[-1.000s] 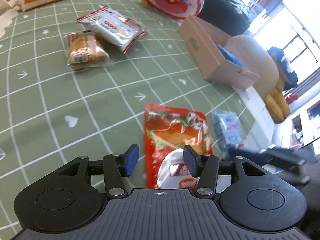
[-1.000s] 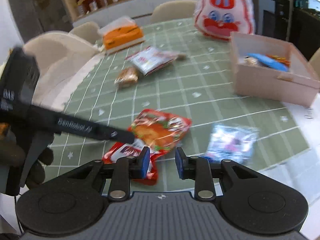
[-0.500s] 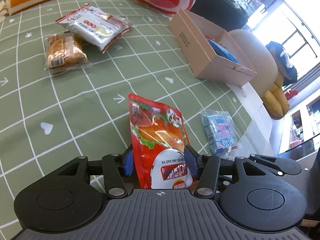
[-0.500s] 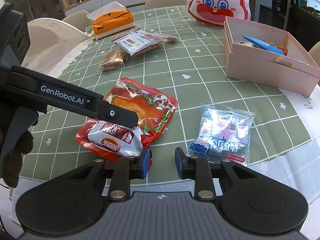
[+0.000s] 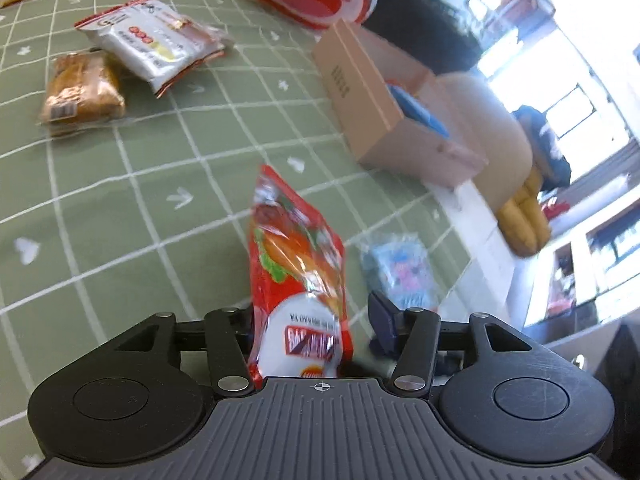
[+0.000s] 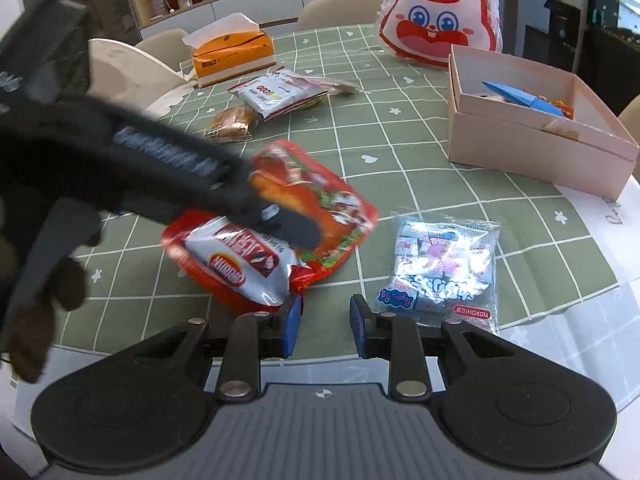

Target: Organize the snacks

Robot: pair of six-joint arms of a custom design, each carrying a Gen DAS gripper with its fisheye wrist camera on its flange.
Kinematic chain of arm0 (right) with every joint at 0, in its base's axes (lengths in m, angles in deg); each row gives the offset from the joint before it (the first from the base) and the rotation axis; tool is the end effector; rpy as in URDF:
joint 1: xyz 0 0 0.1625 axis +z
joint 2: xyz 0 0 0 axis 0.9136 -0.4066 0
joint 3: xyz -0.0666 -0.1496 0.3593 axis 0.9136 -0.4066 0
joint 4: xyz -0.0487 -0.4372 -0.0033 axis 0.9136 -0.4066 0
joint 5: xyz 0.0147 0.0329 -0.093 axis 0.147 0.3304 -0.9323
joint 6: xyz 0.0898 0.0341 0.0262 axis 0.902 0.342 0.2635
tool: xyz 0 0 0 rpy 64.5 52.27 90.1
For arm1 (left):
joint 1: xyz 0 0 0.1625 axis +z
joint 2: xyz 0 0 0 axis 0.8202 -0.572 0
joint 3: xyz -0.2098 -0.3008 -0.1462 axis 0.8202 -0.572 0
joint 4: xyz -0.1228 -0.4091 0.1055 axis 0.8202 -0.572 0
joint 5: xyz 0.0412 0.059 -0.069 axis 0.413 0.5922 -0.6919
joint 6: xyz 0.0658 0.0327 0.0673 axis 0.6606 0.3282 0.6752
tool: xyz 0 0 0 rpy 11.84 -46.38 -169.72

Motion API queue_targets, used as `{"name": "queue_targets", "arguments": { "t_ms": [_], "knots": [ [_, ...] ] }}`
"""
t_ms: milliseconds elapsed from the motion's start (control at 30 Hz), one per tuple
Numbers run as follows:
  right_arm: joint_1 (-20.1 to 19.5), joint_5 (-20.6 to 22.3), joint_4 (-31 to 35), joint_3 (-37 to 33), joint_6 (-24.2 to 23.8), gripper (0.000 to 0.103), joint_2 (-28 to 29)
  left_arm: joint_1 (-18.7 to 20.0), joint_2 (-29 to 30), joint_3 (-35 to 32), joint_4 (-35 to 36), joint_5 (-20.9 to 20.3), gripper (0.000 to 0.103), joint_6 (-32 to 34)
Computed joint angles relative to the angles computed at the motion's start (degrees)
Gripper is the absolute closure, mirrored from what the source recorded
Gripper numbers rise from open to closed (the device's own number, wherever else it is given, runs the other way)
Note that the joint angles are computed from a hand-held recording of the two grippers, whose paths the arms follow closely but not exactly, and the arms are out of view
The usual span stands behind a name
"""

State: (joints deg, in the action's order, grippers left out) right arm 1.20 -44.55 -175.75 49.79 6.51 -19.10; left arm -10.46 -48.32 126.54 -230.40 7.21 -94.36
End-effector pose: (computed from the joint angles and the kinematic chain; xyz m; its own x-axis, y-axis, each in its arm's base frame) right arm -0.0862 -0.5433 0.3118 -0.6976 -0.5063 0.5069 -0.6761 0.6993 -0.2321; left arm -0.3425 -0.5913 -0.0937 -0.9777 0.0426 -0.2055 0.1398 0.8625 -0.4864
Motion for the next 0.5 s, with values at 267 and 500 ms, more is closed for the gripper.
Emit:
{"name": "queue_targets", "arguments": {
  "t_ms": [267,500],
  "knots": [
    [-0.89,1.48,0.58,0.20,0.59,0.074,-2.22,-0.69,-0.46,-0.57,2.13,-0.44,0.075,1.24],
    [-1.63,1.37,-11.97,-0.96,4.89,0.035,0.29,-2.92,-1.30,0.08,5.56,1.44,0.077,1.29]
  ]
}}
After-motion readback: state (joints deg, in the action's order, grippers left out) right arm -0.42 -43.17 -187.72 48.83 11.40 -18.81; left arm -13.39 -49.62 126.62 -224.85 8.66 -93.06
